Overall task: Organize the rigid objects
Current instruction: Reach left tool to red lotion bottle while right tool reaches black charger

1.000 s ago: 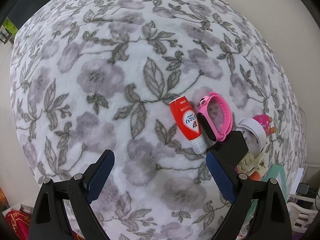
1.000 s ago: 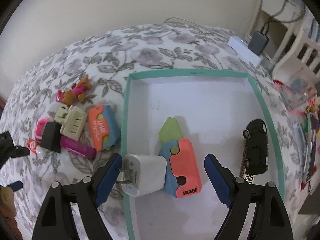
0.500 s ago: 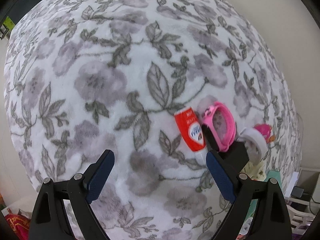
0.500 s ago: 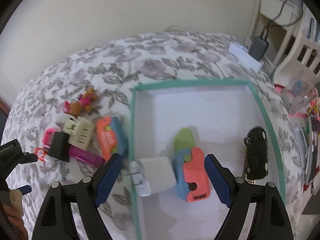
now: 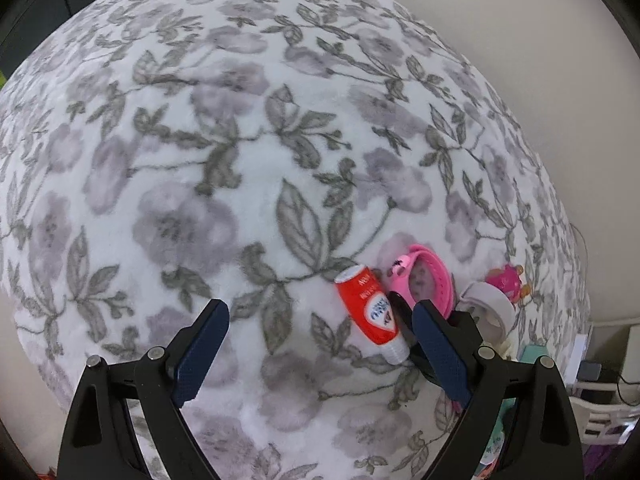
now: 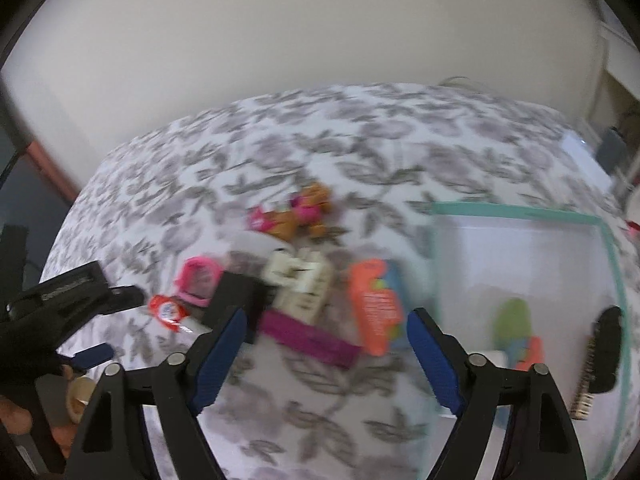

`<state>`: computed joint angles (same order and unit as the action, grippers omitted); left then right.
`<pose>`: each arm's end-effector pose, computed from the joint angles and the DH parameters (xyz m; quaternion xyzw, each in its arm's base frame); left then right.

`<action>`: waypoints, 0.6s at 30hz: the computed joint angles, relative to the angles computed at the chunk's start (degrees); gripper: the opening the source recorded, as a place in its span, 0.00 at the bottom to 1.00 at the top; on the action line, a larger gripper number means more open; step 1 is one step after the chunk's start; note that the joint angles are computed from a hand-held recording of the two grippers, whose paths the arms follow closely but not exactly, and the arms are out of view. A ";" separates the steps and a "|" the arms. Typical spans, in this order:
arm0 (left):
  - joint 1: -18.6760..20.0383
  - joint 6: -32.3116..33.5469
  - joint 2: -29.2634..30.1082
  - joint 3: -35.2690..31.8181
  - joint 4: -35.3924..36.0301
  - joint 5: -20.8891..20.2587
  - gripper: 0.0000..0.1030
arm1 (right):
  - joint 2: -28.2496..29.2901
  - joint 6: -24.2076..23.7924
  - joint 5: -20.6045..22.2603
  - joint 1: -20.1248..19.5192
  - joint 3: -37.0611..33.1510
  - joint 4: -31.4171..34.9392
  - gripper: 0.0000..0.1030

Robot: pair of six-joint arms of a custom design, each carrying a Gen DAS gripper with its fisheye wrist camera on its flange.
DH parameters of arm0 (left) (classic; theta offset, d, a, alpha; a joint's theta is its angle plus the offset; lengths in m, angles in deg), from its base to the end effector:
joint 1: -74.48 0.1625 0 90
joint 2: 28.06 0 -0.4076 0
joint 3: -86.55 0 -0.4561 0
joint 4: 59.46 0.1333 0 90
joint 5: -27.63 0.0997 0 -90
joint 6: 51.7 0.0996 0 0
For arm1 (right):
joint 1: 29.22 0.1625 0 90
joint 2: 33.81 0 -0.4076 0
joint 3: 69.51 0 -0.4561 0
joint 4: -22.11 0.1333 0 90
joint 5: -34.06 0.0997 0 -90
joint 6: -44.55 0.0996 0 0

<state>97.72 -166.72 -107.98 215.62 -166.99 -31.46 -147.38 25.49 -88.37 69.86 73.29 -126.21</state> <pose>-0.3037 -0.3312 0.0938 -0.3129 0.8760 -0.2604 0.2586 0.1362 -0.3459 0.2884 0.1579 -0.9186 0.2167 0.2902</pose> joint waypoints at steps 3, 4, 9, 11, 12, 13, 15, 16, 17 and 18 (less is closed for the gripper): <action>0.97 2.74 0.98 -0.13 -2.38 -0.15 0.90 | 2.14 0.37 1.18 0.35 -0.28 0.28 0.71; 1.19 3.38 1.61 -0.22 -3.22 -0.28 0.90 | 2.42 0.47 1.54 0.16 -0.31 0.46 0.69; 1.22 5.73 5.29 -1.15 -6.32 -1.16 0.90 | 4.70 1.48 1.45 -0.61 -0.49 0.45 0.67; 1.66 7.39 7.07 -2.28 -5.91 -1.37 0.90 | 5.14 1.54 1.70 -1.03 -0.56 0.21 0.67; 1.69 7.89 8.02 -2.77 -5.80 -1.56 0.90 | 5.26 1.60 1.76 -1.13 -0.61 0.14 0.67; 2.05 8.99 8.91 -3.47 -5.54 -1.68 0.90 | 5.34 1.60 1.91 -1.28 -0.63 0.04 0.67; 2.53 10.18 10.49 -4.77 -3.83 -2.09 0.90 | 5.49 1.61 2.04 -1.51 -0.63 -0.12 0.67; 2.42 10.26 10.92 -5.13 -2.84 -2.25 0.90 | 5.60 1.65 2.09 -1.65 -0.63 -0.12 0.67; 2.44 10.41 11.06 -5.27 -2.69 -2.11 0.90 | 5.80 1.75 2.04 -1.70 -0.64 -0.18 0.67; 2.55 10.11 11.18 -5.63 -1.76 -2.18 0.88 | 5.91 1.85 2.00 -1.71 -0.64 -0.18 0.67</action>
<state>100.26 -156.61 -96.80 209.99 -168.76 -33.64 -141.47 27.35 -86.37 68.15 72.66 -126.39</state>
